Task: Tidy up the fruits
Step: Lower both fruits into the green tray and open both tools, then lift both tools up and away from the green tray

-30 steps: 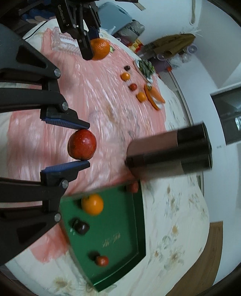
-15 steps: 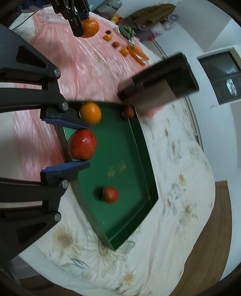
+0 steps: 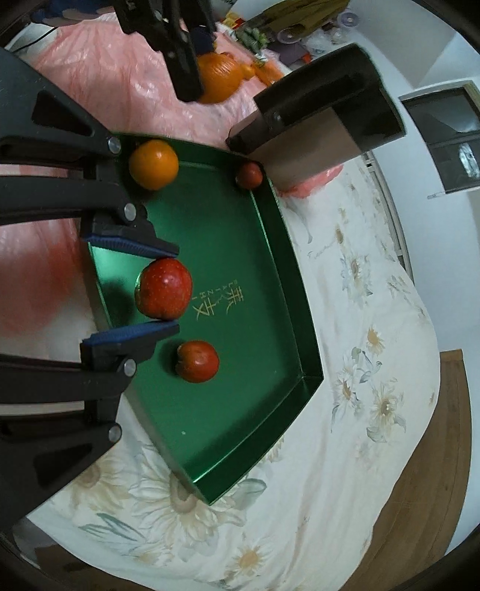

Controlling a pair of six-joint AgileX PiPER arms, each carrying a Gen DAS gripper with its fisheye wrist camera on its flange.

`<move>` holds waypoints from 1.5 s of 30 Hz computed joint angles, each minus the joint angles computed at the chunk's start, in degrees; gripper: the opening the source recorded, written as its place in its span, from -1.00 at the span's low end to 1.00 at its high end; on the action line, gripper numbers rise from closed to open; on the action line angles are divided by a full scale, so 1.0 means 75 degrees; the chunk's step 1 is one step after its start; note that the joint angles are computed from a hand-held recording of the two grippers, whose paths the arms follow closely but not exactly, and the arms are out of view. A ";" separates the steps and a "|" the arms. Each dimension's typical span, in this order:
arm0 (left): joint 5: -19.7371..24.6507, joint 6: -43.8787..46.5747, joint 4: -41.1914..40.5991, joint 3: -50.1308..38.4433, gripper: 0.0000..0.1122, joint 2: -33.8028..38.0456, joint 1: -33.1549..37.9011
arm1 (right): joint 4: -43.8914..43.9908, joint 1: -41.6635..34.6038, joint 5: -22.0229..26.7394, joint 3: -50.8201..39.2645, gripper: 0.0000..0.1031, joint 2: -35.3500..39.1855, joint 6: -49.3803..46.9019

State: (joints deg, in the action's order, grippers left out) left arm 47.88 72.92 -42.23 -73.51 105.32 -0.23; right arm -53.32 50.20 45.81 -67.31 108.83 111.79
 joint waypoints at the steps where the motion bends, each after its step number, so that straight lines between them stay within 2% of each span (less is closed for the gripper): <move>1: -0.0101 -0.0096 0.0066 -0.0035 -0.31 0.0080 -0.0115 | 0.0062 -0.0074 -0.0047 -0.0031 -0.39 0.0064 -0.0167; 5: -0.0494 -0.0440 0.0288 -0.0218 -0.31 0.0460 -0.0603 | 0.0173 -0.0293 -0.0216 -0.0055 -0.40 0.0218 -0.0447; 16: -0.1004 -0.0990 0.0842 -0.0537 -0.31 0.1144 -0.1331 | 0.0208 -0.0446 -0.0375 -0.0124 -0.38 0.0463 -0.0706; 24: -0.1175 -0.1288 0.1161 -0.0549 -0.31 0.1337 -0.1447 | 0.0378 -0.0523 -0.0279 -0.0290 -0.38 0.0574 -0.1103; 35: -0.1317 -0.1106 0.1168 -0.0358 -0.30 0.1204 -0.1468 | 0.0404 -0.0478 -0.0126 -0.0347 -0.33 0.0624 -0.1078; 36: -0.1310 -0.1142 0.1187 -0.0378 -0.30 0.1219 -0.1481 | 0.0402 -0.0472 -0.0118 -0.0341 0.12 0.0614 -0.1067; 38: -0.1319 -0.1160 0.1198 -0.0369 -0.27 0.1219 -0.1487 | 0.0327 -0.0411 0.0019 -0.0347 0.71 0.0594 -0.0979; 40: -0.1357 -0.1031 0.1079 -0.0323 -0.13 0.1172 -0.1468 | 0.0299 -0.0383 0.0065 -0.0318 0.71 0.0554 -0.0927; 45: -0.1278 -0.0678 0.0800 -0.0202 -0.10 0.0940 -0.1348 | 0.0259 -0.0298 0.0165 -0.0158 0.71 0.0420 -0.0753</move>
State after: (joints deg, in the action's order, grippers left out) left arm 38.29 67.84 -36.23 -75.03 112.37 -10.35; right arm -51.37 47.96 47.05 -68.49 111.98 106.14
